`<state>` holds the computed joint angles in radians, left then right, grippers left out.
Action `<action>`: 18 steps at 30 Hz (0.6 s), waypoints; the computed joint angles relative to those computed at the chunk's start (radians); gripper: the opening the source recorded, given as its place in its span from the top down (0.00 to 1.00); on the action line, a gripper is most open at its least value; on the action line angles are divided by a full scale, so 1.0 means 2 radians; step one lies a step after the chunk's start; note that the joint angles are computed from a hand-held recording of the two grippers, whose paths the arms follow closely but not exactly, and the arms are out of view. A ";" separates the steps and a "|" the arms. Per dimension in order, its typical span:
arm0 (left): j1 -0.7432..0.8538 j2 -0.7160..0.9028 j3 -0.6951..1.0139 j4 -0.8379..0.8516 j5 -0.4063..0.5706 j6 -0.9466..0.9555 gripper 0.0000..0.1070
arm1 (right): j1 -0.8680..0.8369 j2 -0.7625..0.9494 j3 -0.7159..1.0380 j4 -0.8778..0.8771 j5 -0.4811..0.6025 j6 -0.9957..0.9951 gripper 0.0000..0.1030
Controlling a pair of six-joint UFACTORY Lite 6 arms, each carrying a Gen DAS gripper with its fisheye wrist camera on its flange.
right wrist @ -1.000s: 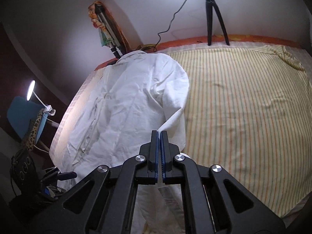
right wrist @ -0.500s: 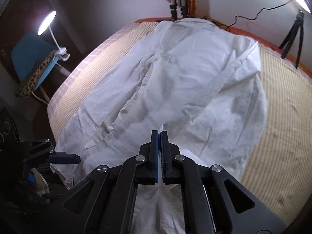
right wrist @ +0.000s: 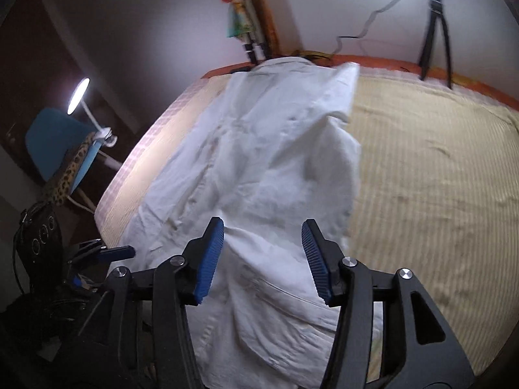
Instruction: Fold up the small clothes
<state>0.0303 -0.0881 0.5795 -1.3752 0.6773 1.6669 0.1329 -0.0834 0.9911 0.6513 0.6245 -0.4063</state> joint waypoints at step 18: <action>-0.082 0.030 0.026 -0.031 -0.038 -0.020 0.48 | -0.085 -0.061 -0.160 -0.020 -0.011 -0.073 0.93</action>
<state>-0.1338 -0.0290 0.6310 -1.4373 0.6007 1.6261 -0.0365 -0.2059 0.6702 0.6110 0.6034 -0.5531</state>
